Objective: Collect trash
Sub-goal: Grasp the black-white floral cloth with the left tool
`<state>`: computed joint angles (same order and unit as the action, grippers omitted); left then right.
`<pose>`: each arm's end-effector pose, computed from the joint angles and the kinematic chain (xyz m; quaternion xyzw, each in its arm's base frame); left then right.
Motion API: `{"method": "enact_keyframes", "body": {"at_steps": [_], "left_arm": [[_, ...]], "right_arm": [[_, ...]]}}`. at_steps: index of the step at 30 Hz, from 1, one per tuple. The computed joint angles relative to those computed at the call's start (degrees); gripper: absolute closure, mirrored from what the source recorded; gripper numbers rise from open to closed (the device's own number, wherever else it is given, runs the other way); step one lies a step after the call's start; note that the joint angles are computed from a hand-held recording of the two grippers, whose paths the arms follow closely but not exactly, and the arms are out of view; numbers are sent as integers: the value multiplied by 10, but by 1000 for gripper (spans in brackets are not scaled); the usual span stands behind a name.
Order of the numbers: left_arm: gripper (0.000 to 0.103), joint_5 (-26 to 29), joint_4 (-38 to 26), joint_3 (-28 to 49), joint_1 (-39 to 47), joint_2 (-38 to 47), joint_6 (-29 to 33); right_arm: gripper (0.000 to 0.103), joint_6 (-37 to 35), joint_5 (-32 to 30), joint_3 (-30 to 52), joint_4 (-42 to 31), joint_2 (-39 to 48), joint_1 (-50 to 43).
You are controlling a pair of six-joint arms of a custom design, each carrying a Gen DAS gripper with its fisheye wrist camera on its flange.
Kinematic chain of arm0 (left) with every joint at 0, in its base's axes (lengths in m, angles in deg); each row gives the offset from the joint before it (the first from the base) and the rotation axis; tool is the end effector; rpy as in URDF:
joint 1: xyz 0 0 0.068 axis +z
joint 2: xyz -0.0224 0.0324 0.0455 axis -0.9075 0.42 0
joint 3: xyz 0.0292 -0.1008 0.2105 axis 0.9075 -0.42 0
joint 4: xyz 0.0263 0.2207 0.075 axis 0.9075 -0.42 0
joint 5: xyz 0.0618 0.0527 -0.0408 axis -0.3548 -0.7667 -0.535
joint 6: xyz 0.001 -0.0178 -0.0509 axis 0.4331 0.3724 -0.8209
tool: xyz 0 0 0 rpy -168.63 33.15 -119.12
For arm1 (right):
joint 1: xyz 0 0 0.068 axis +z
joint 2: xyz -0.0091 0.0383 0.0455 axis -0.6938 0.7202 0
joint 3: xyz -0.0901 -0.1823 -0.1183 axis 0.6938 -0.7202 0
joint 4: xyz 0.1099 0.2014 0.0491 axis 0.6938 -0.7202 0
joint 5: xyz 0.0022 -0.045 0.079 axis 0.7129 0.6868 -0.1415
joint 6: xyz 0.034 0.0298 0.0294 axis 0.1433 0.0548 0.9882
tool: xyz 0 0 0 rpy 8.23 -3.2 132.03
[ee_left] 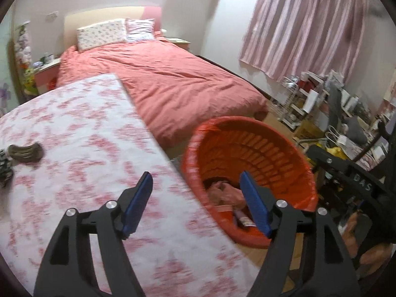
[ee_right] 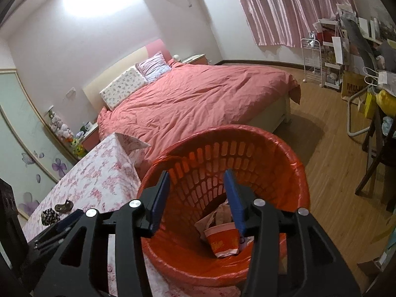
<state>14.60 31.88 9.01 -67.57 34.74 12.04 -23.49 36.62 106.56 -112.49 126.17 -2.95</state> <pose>0.3623 -0.0321 0.2250 0.2238 0.8913 -0.1921 0.3443 0.2603 0.1957 0.2328 0.2984 0.8397 0.0616 0.4495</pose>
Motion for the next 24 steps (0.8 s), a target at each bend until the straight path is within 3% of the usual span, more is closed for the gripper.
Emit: {"method": "enact_keyframes", "body": {"at_steps": [10, 15, 19, 24], "left_arm": [[13, -36, 19, 46, 135, 41, 23], [4, -69, 15, 151, 207, 119, -6], [4, -99, 11, 243, 240, 187, -31], [4, -140, -81, 451, 244, 325, -32]], "right_arm": [[44, -16, 6, 112, -51, 83, 39], [43, -31, -12, 166, -65, 131, 48], [43, -45, -33, 214, -74, 174, 51], [43, -58, -51, 277, -95, 225, 55]]}}
